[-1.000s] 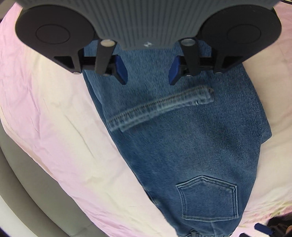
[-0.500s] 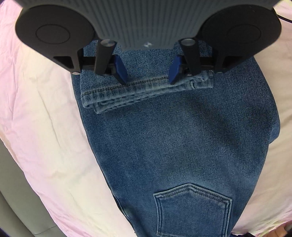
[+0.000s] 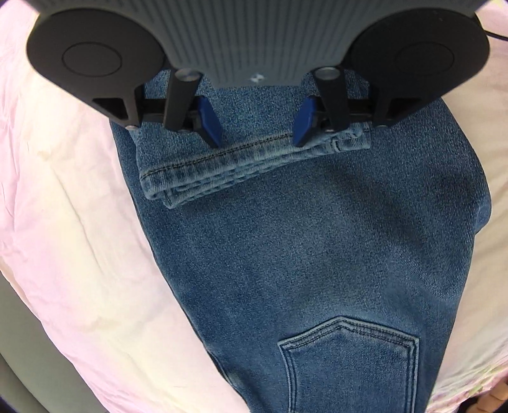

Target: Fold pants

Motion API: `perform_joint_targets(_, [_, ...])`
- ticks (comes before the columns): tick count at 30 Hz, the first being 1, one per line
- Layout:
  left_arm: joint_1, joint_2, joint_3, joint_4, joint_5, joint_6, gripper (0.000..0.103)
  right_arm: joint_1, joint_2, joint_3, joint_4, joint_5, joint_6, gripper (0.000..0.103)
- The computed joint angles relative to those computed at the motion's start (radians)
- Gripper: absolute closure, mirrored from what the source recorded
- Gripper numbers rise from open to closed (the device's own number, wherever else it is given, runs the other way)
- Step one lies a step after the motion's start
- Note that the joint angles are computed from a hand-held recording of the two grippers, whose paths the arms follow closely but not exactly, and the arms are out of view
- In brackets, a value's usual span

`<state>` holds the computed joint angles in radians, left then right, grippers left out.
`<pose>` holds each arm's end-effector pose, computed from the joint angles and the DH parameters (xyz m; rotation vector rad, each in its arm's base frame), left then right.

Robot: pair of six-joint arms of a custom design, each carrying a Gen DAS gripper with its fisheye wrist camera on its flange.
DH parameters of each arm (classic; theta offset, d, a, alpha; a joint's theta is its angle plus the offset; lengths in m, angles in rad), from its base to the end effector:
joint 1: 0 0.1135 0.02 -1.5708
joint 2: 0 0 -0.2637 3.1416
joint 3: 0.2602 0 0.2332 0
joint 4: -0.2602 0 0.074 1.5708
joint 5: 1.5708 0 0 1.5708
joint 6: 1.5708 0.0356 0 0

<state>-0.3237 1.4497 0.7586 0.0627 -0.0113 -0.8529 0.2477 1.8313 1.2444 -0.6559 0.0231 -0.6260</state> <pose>0.2738 -0.0914 0.2134 -0.6012 2.1939 -0.6325 0.3338 0.0836 0.1897 -1.1888 2.5586 -0.1198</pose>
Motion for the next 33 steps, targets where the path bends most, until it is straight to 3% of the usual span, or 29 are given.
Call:
perform_joint_targets(9, [-0.398,-0.070,0.215,-0.175,-0.356,0.220,0.052,-0.020,-0.224,-0.202,0.092,0.038,0.022,0.054])
perform_joint_targets(13, [-0.635,0.057,0.373,-0.233,-0.556,0.388,0.053,-0.113,-0.348,-0.249,0.056,0.012,0.032,0.054])
perform_joint_targets(16, [-0.763,0.183,0.470,-0.245,-0.634,0.504,0.053,-0.229,-0.439,-0.269,-0.015,-0.037,0.046,0.054])
perform_joint_targets(19, [-0.852,0.328,0.564,-0.265,-0.655,0.619,0.054,-0.362,-0.493,-0.282,-0.079,-0.092,0.035,0.054])
perform_joint_targets(26, [-1.008,0.664,0.836,-0.476,-0.717,0.747,0.055,-0.605,-0.601,-0.396,-0.125,-0.172,-0.120,0.054])
perform_joint_targets(30, [-1.019,0.772,0.961,-0.591,-0.696,0.753,0.050,-0.702,-0.633,-0.441,-0.151,-0.227,-0.191,0.054])
perform_joint_targets(33, [-1.010,0.773,0.949,-0.575,-0.673,0.792,0.045,-0.749,-0.656,-0.455,-0.175,-0.261,-0.233,0.053])
